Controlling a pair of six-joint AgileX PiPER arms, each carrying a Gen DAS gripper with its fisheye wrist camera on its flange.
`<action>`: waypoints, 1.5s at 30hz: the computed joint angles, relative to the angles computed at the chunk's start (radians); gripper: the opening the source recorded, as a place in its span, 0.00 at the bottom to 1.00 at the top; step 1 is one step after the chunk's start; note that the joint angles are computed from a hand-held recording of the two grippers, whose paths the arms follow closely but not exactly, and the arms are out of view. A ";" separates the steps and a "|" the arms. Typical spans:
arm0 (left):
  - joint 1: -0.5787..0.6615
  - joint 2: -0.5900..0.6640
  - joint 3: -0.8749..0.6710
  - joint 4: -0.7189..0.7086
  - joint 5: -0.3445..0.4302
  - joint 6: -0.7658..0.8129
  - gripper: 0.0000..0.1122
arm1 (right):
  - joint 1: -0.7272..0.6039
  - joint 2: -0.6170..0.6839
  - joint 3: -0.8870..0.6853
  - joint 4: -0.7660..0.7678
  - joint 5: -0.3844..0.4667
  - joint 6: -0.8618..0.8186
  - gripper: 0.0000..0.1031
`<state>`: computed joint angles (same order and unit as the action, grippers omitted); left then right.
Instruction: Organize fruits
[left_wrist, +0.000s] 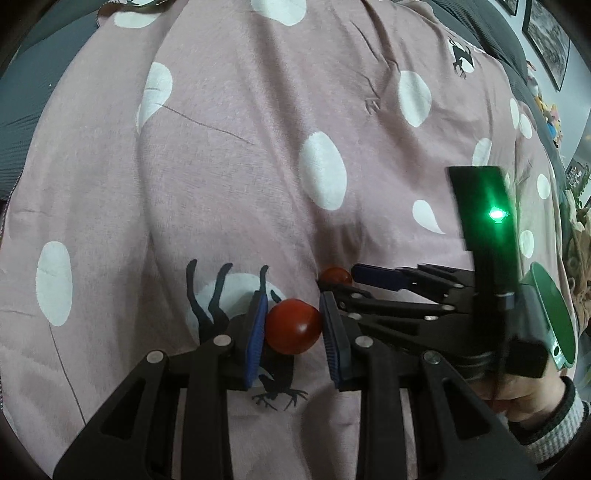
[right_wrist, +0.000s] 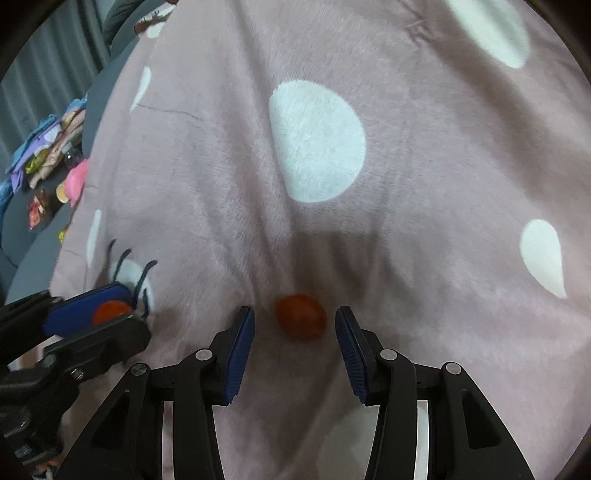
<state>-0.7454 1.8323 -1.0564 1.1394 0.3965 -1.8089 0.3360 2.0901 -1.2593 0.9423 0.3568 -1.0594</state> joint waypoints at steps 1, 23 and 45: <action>0.002 0.000 0.003 0.000 -0.002 -0.002 0.25 | 0.004 0.014 -0.014 -0.019 -0.008 0.016 0.43; -0.158 -0.015 -0.033 -0.125 0.103 0.085 0.26 | -0.174 -0.388 0.417 0.332 0.057 -0.371 0.29; -0.373 0.033 -0.156 -0.240 0.267 0.180 0.26 | -0.482 -0.774 0.775 0.413 0.178 -0.574 0.29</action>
<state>-1.1187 1.8652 -1.2127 0.8993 0.6632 -1.6294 -0.1455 1.3163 -0.4844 1.3556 0.5351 -1.6337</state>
